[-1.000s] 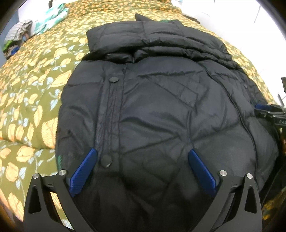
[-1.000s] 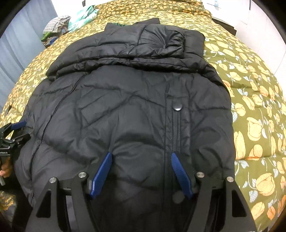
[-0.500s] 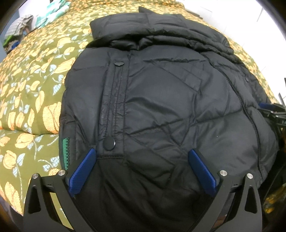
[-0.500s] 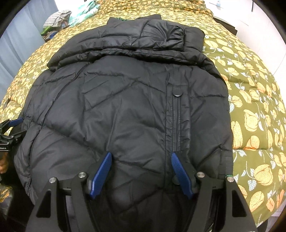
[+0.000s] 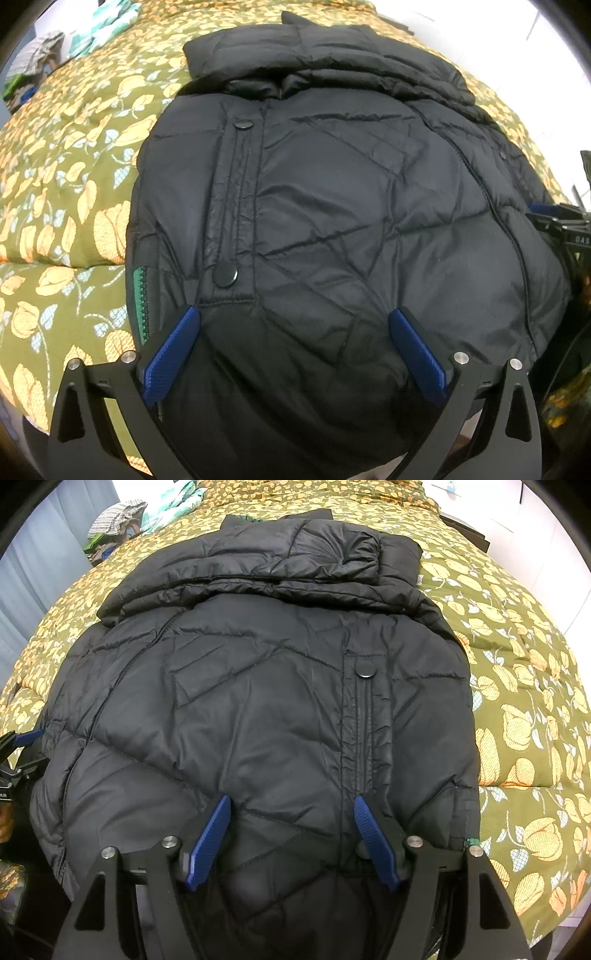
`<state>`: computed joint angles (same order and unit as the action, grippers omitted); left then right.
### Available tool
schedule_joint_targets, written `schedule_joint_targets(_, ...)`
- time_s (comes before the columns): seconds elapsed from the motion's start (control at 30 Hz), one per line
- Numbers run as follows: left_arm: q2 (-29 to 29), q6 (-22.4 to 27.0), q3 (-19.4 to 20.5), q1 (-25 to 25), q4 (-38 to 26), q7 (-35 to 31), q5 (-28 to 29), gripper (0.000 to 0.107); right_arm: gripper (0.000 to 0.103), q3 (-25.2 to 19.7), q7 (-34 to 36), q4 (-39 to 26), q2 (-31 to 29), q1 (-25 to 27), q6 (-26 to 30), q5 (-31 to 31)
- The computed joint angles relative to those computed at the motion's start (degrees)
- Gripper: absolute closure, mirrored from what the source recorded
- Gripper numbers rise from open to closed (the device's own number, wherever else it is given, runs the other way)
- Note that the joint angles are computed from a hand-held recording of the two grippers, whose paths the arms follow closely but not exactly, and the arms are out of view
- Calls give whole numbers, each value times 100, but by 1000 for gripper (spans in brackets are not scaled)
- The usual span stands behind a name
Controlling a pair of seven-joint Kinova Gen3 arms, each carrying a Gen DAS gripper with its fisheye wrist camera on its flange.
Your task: Fold large clothes
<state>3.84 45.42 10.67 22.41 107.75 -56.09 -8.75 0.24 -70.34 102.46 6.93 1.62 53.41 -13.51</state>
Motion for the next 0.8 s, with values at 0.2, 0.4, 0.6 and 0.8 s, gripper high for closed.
schedule_joint_targets(0.2, 34, 43, 8, 14, -45, -24, 1, 5, 32, 5, 1, 3, 2, 0, -2, 15)
schedule_joint_targets(0.4, 13, 82, 13, 18, -47, -92, 50, 5, 32, 14, 70, -13, 18, 36, 27, -26)
schedule_joint_targets(0.6, -20, 90, 19, 12, -17, -128, 70, 5, 32, 13, 60, -25, 17, 32, 53, -4)
schedule_joint_targets(0.8, -35, 111, 29, 5, -10, -188, 104, 5, 32, 20, 95, -64, 24, 52, 130, -4)
